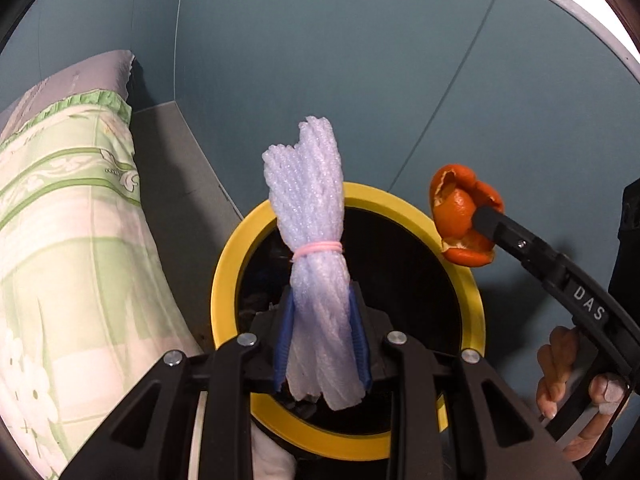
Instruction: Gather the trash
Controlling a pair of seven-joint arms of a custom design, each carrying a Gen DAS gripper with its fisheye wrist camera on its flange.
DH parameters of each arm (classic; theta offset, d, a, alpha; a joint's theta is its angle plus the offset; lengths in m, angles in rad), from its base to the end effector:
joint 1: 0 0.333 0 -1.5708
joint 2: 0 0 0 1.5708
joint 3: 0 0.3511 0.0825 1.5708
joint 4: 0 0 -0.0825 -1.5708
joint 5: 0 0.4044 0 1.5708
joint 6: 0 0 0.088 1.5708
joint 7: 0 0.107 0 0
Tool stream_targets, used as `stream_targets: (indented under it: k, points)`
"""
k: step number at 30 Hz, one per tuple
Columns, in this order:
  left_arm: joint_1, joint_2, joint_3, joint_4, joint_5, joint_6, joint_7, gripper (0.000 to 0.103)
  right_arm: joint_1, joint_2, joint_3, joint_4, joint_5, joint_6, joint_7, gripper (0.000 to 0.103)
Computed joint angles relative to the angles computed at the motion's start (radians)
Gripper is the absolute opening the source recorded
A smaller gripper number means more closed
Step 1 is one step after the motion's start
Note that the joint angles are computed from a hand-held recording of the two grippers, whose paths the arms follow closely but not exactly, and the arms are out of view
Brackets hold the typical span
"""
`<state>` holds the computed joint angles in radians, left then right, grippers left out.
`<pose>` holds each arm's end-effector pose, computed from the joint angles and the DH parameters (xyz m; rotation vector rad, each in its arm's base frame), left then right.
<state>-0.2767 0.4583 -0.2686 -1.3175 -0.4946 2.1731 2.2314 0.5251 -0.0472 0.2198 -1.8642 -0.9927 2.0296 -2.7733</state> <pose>0.6664 -0.3704 0.5612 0.8759 -2.7462 1.0375 0.4667 0.3691 0.6079 -0.8567 2.1743 -0.8811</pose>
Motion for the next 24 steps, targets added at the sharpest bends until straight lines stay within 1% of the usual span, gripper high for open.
stream_targets:
  k: [5, 8, 9, 10, 12, 14, 16, 17, 21, 24]
  points:
    - [-0.001, 0.015, 0.001, 0.018, 0.0, -0.008, -0.018, 0.025, -0.002, -0.001, -0.002, -0.003, 0.009, 0.0, -0.004, 0.023]
    - [0.002, 0.022, -0.001, 0.032, -0.005, -0.016, -0.018, 0.03, -0.003, 0.011, -0.005, 0.017, 0.016, -0.006, -0.006, 0.028]
    - [0.004, 0.024, -0.001, 0.035, -0.008, -0.014, -0.02, 0.035, -0.001, 0.011, -0.004, 0.018, 0.015, -0.013, -0.004, 0.032]
    - [0.006, 0.025, -0.002, 0.036, -0.014, -0.013, -0.024, 0.044, 0.0, 0.008, -0.003, 0.017, 0.013, -0.02, 0.002, 0.038]
    - [0.008, 0.021, 0.0, 0.033, -0.018, -0.001, -0.035, 0.052, 0.001, 0.003, -0.001, 0.013, 0.006, -0.03, 0.013, 0.041]
    - [0.012, 0.023, 0.002, 0.037, -0.019, 0.001, -0.041, 0.053, 0.004, 0.004, 0.002, 0.022, 0.004, -0.054, 0.012, 0.041]
    - [0.016, 0.028, 0.005, 0.047, -0.021, 0.001, -0.057, 0.057, 0.008, 0.002, 0.006, 0.028, -0.002, -0.068, 0.015, 0.041]
    - [0.018, 0.029, 0.005, 0.05, -0.022, 0.001, -0.062, 0.058, 0.01, 0.001, 0.007, 0.03, -0.005, -0.074, 0.014, 0.041]
    - [0.043, 0.02, 0.002, 0.048, -0.048, -0.002, -0.065, 0.058, 0.022, 0.007, 0.017, 0.059, -0.02, -0.113, 0.003, 0.041]
    - [0.068, 0.005, 0.005, 0.036, -0.072, 0.017, -0.054, 0.058, 0.037, 0.027, 0.023, 0.102, -0.037, -0.148, -0.023, 0.041]
